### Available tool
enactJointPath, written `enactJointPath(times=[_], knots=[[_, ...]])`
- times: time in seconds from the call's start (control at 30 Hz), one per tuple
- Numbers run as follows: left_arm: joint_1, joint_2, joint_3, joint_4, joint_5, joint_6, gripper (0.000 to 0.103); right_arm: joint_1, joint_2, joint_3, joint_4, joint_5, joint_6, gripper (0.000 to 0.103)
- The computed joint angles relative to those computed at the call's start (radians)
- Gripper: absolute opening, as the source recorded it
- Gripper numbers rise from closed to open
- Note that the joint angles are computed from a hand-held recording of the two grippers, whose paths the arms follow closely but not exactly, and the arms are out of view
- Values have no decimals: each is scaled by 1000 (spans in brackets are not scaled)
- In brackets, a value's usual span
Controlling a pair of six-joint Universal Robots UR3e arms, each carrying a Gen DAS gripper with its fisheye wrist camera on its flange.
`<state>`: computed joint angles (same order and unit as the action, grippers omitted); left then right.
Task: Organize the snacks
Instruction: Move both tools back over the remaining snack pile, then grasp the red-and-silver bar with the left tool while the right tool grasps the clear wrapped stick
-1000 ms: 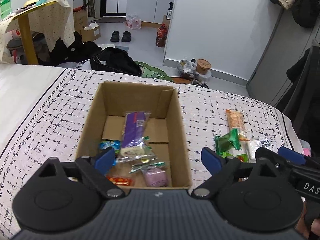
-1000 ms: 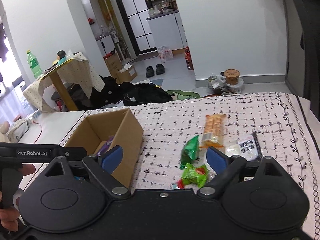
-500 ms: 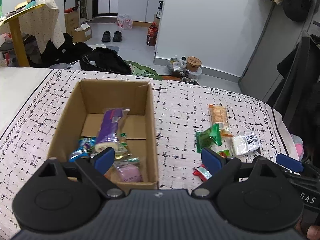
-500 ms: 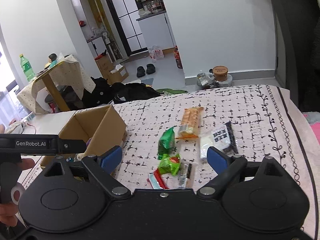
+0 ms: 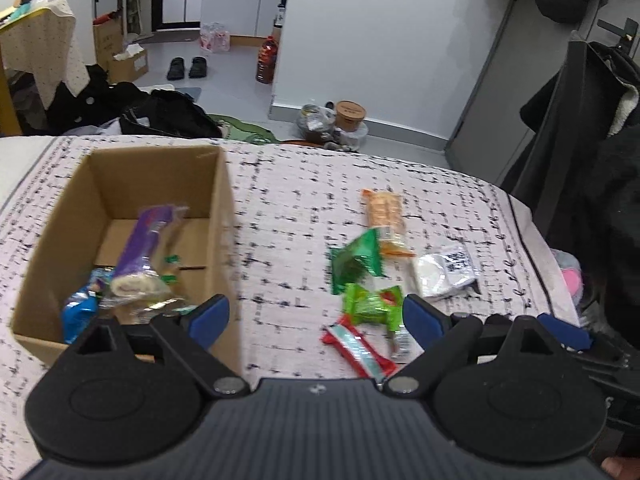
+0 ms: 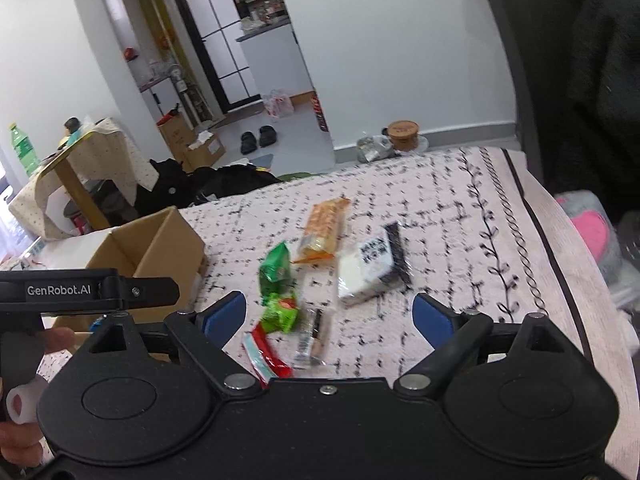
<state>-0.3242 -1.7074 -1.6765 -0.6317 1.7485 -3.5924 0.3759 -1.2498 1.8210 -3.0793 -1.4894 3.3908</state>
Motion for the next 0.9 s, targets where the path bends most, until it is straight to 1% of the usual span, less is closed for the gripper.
enactJointPath(times=[0.13,0.23,0.33,0.4,0.5,0.73,0.77,0.8,0.83,0.9], knots=[[-15,-47,5,37,-27,-16,91,-4,-5,29,3,-13,11,86],[-5,-72,-12,78,-73,-27,90,0,-6,39,13,-30,7,85],[-5,-100,-17,98,-99,-27,84,-2,-7,48,11,-38,10,85],[-8,-122,-15,106,-107,-24,77,-8,-6,50,10,-38,14,84],[-2,-146,-21,117,-121,-31,69,-14,6,41,13,-38,22,84],[10,-201,-15,124,-147,-51,64,-11,28,14,28,-39,20,84],[9,-209,-10,124,-150,-54,60,-12,30,13,28,-39,20,84],[10,-220,-4,123,-156,-59,54,-11,31,12,29,-40,20,84],[11,-230,2,118,-162,-66,51,-12,32,12,29,-39,20,84],[9,-252,19,105,-168,-72,33,-11,33,11,29,-40,22,84]])
